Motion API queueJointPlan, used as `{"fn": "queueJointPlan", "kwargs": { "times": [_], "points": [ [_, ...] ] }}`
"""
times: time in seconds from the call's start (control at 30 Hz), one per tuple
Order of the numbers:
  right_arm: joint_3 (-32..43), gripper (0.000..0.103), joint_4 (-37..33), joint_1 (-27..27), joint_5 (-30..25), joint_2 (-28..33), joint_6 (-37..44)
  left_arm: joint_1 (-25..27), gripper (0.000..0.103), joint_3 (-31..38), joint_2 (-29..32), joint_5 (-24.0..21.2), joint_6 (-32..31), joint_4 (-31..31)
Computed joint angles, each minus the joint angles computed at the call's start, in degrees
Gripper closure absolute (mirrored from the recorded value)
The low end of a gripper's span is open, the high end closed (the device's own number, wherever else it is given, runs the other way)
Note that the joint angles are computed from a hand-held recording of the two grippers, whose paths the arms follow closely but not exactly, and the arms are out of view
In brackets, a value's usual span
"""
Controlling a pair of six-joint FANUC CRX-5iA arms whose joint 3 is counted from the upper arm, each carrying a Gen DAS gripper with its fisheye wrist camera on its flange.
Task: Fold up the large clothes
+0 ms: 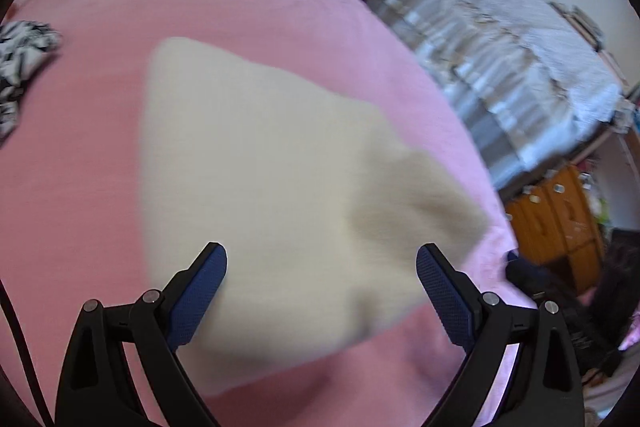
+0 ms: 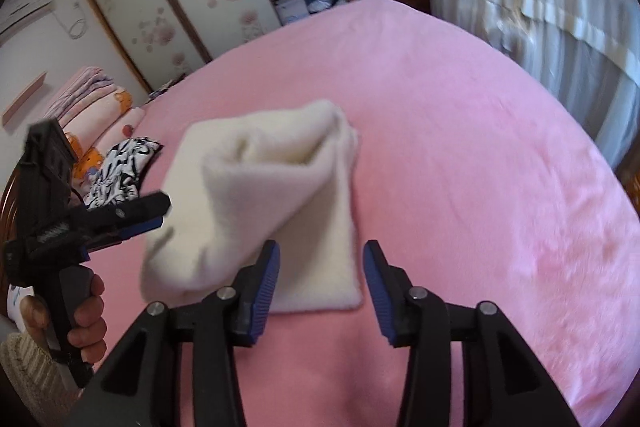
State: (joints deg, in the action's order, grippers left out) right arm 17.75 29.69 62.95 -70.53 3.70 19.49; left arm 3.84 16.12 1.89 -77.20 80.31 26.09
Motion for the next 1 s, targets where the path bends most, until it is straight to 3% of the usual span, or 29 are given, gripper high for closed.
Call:
{"fn": "queueJointPlan", "kwargs": {
  "times": [0.03, 0.1, 0.3, 0.33, 0.37, 0.4, 0.43, 0.53, 0.67, 0.8, 1.0],
  "points": [
    [1.12, 0.045, -0.02, -0.26, 0.32, 0.57, 1.64, 0.84, 0.008, 0.00, -0.35, -0.53, -0.03, -1.72],
    [5.19, 0.040, -0.09, -0.76, -0.13, 2.96, 5.84, 1.28, 0.008, 1.26, -0.22, -2.39, 1.01, -5.93],
    [22.62, 0.041, -5.56, -3.34, -6.04, 13.61, 20.22, 2.23, 0.008, -0.70, -0.72, -4.05, -1.23, -10.62],
    [24.27, 0.046, -5.90, -3.24, -7.05, 15.02, 21.46, 2.02, 0.008, -1.13, -0.72, -3.54, -1.60, -10.71],
    [26.28, 0.065, -6.04, -3.28, -8.38, 16.69, 23.28, 1.86, 0.008, -1.39, -0.68, -3.23, -1.63, -10.68],
    [29.23, 0.076, -6.08, -3.39, -10.88, 18.91, 25.23, 1.70, 0.008, -1.27, -0.35, -2.96, -1.50, -10.47],
    [30.22, 0.080, -6.43, -3.47, -12.31, 19.91, 26.43, 1.99, 0.008, -1.97, -0.54, -2.39, -2.14, -9.95],
    [27.02, 0.087, -7.48, -3.88, -10.48, 18.15, 26.27, 0.67, 0.011, -0.95, 0.23, -1.46, -2.25, -11.00],
    [14.56, 0.090, -9.22, -4.78, -4.39, 9.46, 15.43, -0.03, 0.025, -1.14, 0.28, -1.42, -4.42, -10.15],
    [3.63, 0.090, -15.98, -6.30, -1.09, 4.46, 7.37, -2.04, 0.025, -2.92, -0.66, 0.53, -5.25, -14.34],
    [-3.48, 0.090, -14.57, -5.64, 4.22, 2.01, 1.28, -1.26, 0.021, -6.57, -2.59, 3.51, -6.47, -13.01]
  ]
}}
